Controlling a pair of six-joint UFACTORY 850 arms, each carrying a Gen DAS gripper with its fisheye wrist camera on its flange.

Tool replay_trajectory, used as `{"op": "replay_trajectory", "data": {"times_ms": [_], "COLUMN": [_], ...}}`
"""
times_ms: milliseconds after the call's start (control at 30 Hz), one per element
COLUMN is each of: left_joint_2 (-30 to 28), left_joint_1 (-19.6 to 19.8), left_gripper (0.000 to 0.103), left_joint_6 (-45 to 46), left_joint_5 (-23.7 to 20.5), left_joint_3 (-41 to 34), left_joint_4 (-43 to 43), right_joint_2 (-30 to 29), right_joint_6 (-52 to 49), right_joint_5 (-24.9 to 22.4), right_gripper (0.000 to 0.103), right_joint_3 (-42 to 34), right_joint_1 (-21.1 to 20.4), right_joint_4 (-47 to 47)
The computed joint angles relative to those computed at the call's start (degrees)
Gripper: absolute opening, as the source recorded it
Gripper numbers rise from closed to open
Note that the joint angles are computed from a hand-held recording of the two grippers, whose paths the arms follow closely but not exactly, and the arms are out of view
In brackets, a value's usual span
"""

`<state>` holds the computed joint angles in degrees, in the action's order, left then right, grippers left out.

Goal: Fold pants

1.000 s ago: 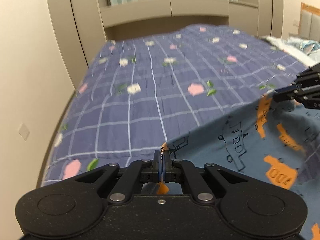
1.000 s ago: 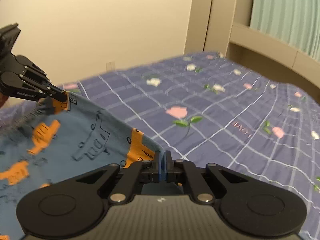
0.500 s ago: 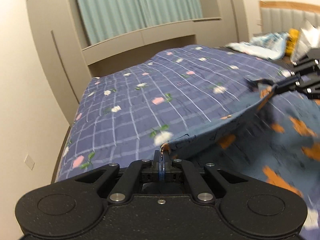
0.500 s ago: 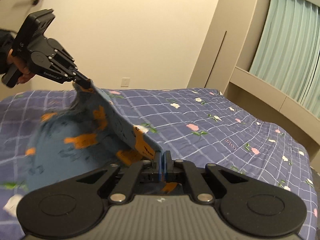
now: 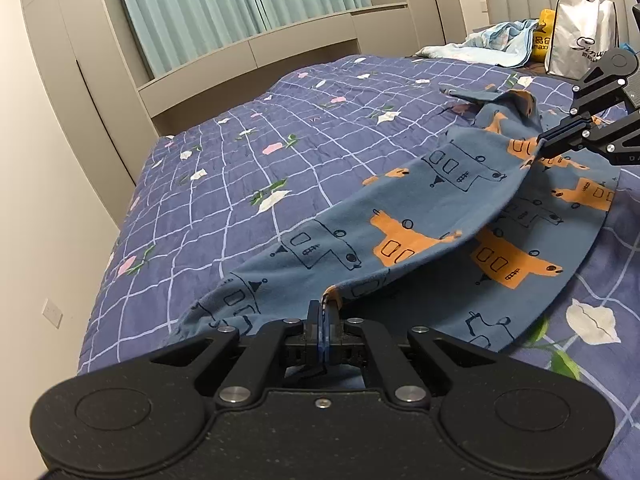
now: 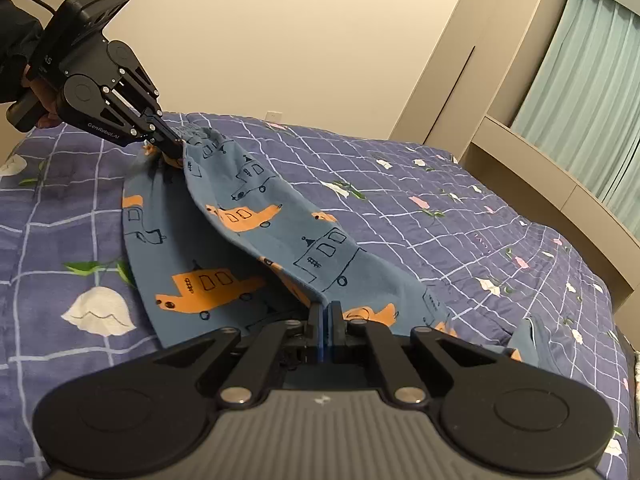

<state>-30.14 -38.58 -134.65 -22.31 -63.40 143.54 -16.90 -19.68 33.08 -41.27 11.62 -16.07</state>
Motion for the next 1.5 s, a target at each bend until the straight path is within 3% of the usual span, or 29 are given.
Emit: {"op": "replay_trajectory", "data": {"times_ms": [200, 367, 600, 667, 733, 767, 800, 867, 1000, 1067, 1100, 1367, 1500], "left_joint_2": [2.3, 1.4, 0.6, 0.5, 0.8, 1.1, 1.4, 2.0, 0.5, -1.5, -2.7, -13.3, -17.8], "left_joint_1": [0.3, 0.1, -0.1, -0.1, -0.5, -0.7, -0.8, -1.6, -4.5, -6.4, -7.3, -11.7, -12.1], "left_gripper": [0.0, 0.0, 0.0, 0.005, 0.015, 0.027, 0.034, 0.068, 0.083, 0.099, 0.102, 0.102, 0.102], "left_joint_6": [2.4, 2.8, 0.5, 0.4, -1.2, -4.4, -8.3, -17.3, -27.8, -30.4, -31.8, -37.1, -44.9], "left_joint_5": [1.2, 3.1, 3.3, 3.9, 3.6, 3.8, 4.2, 4.0, 2.7, 2.3, 1.7, 2.4, 4.1], "left_joint_3": [2.4, 3.1, 3.2, 3.0, 3.1, 3.3, 3.4, 3.8, 1.5, -1.1, -2.6, -18.1, -25.3], "left_joint_4": [1.0, 0.1, -0.1, -1.2, -1.2, 0.8, 3.5, 10.0, 16.1, 16.8, 17.4, 19.3, 24.3], "right_joint_2": [4.4, 2.1, 0.2, -0.1, 0.5, 0.9, 1.5, 3.1, 5.9, 7.1, 7.8, 9.9, 7.4], "right_joint_6": [-2.3, -6.3, -5.7, -4.4, 0.2, 0.8, 0.8, 0.8, 1.8, 2.9, 4.1, 20.5, 23.4], "right_joint_5": [-2.1, -3.4, -3.1, -2.3, -1.4, -0.7, 0.7, 3.8, 6.1, 6.9, 7.0, 2.8, -4.9], "right_gripper": [0.002, 0.002, 0.002, 0.004, 0.012, 0.028, 0.049, 0.076, 0.1, 0.103, 0.103, 0.103, 0.103], "right_joint_3": [4.1, 4.6, 4.8, 4.9, 5.5, 5.9, 6.7, 8.8, 12.0, 13.5, 14.2, 15.2, 8.7], "right_joint_1": [1.5, 3.8, 3.9, 3.5, 2.8, 2.5, 2.3, 1.7, -0.6, -1.8, -2.8, -16.3, -20.3], "right_joint_4": [-0.1, 5.0, 6.6, 5.8, 3.2, 3.5, 4.7, 6.4, 10.8, 13.6, 14.5, 5.6, 3.1]}}
